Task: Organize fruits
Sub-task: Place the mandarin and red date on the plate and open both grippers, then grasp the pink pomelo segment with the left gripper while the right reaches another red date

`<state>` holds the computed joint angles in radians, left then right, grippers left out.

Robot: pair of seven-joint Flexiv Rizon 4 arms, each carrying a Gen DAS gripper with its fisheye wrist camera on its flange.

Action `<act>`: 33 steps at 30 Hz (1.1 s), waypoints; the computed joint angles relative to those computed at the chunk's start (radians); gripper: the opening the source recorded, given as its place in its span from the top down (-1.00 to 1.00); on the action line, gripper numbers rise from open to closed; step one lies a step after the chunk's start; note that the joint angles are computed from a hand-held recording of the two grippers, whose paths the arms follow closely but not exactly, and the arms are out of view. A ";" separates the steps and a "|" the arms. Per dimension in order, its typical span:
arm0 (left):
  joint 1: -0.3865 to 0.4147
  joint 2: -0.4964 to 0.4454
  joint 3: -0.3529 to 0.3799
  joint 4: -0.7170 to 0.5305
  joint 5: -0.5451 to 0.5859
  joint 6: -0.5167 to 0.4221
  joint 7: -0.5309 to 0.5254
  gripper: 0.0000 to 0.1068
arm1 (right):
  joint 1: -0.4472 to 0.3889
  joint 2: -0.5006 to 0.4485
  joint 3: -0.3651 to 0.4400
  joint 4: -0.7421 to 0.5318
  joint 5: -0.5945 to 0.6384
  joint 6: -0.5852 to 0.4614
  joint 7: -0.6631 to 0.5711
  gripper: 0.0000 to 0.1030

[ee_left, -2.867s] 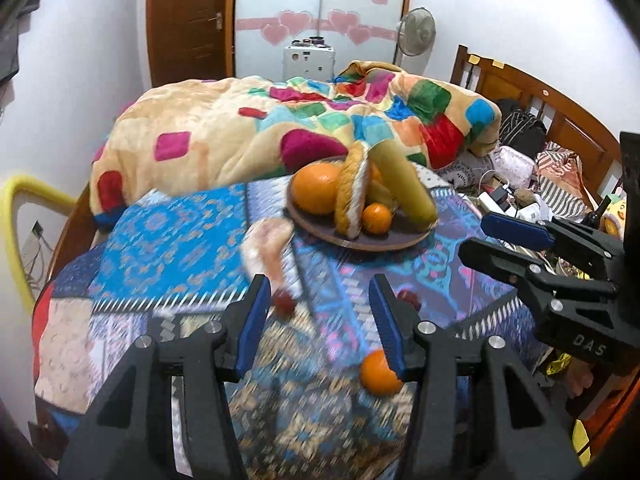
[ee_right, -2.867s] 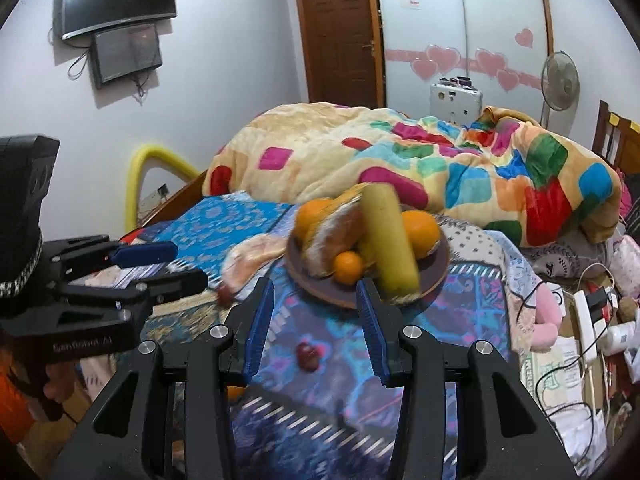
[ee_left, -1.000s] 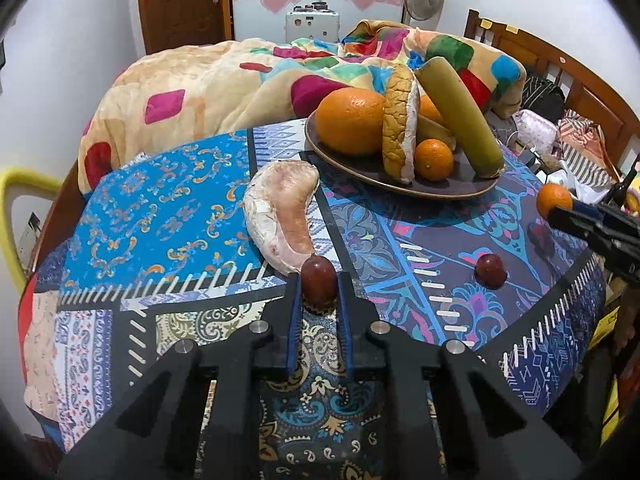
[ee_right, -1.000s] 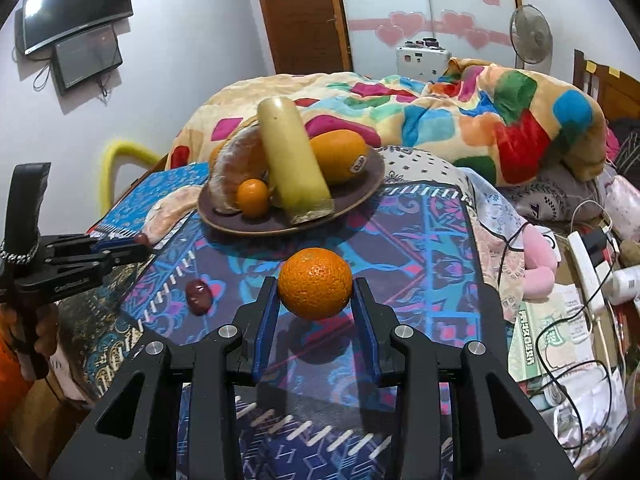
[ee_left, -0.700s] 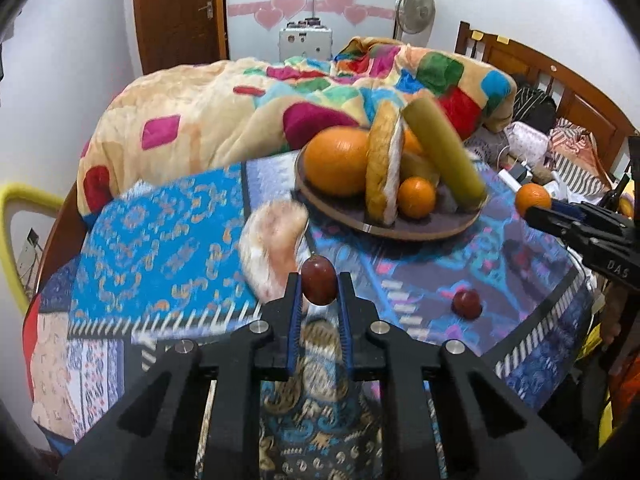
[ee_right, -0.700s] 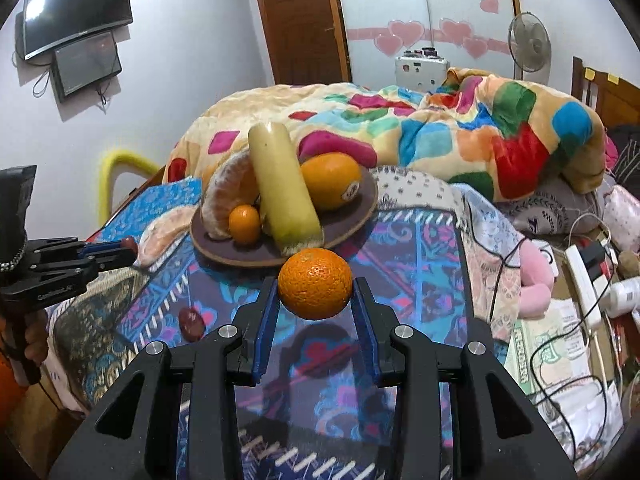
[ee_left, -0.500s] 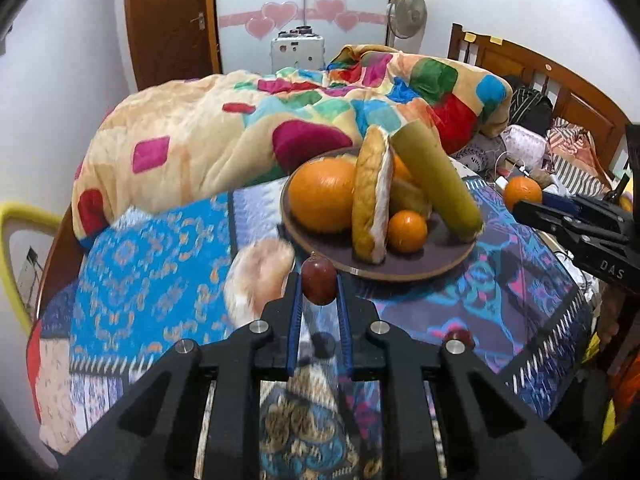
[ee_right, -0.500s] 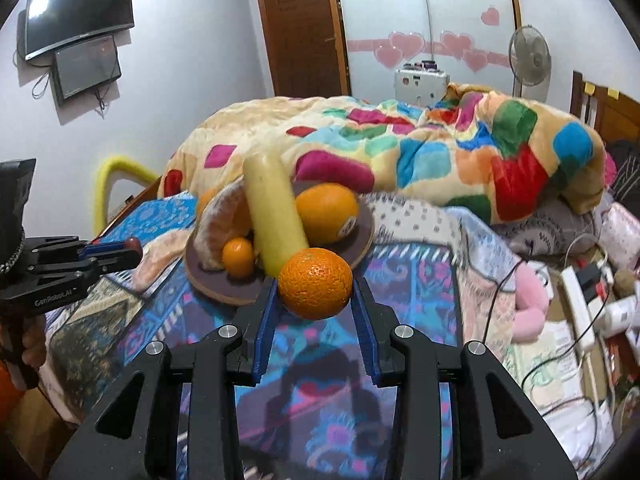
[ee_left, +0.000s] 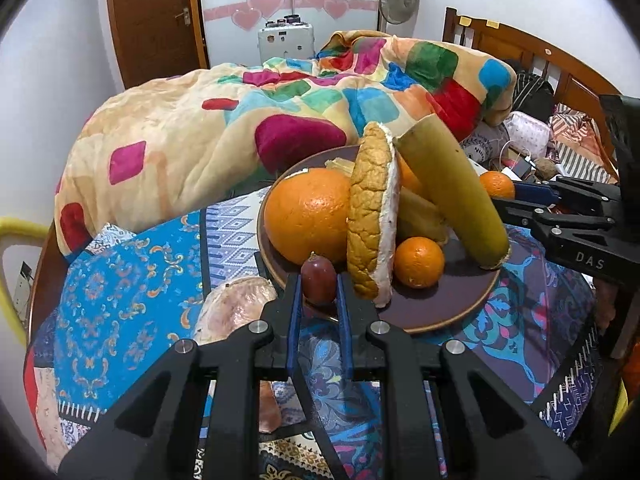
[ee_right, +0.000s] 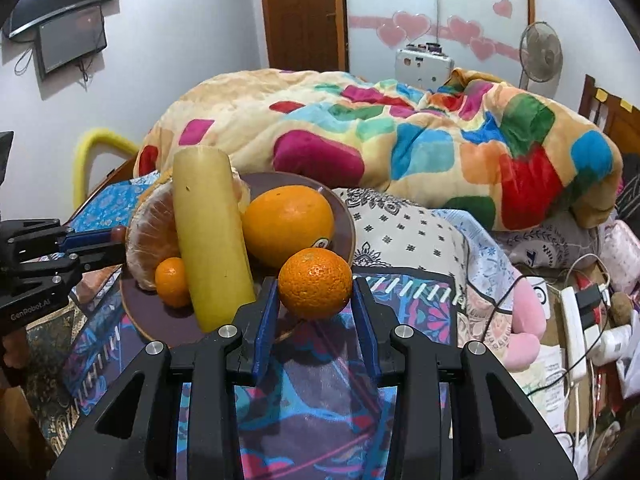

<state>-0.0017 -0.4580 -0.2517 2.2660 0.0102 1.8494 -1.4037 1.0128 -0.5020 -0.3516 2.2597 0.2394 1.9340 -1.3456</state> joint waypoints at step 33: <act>0.051 0.106 0.068 0.142 0.001 -0.027 -0.057 -0.10 | 0.132 0.065 -0.066 0.083 0.083 0.050 -0.032 0.17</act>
<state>0.0497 -0.3517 -0.1834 2.4079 0.0113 1.8228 -1.4609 1.1444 -0.4371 -0.4175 2.3427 0.3228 1.9835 -1.3778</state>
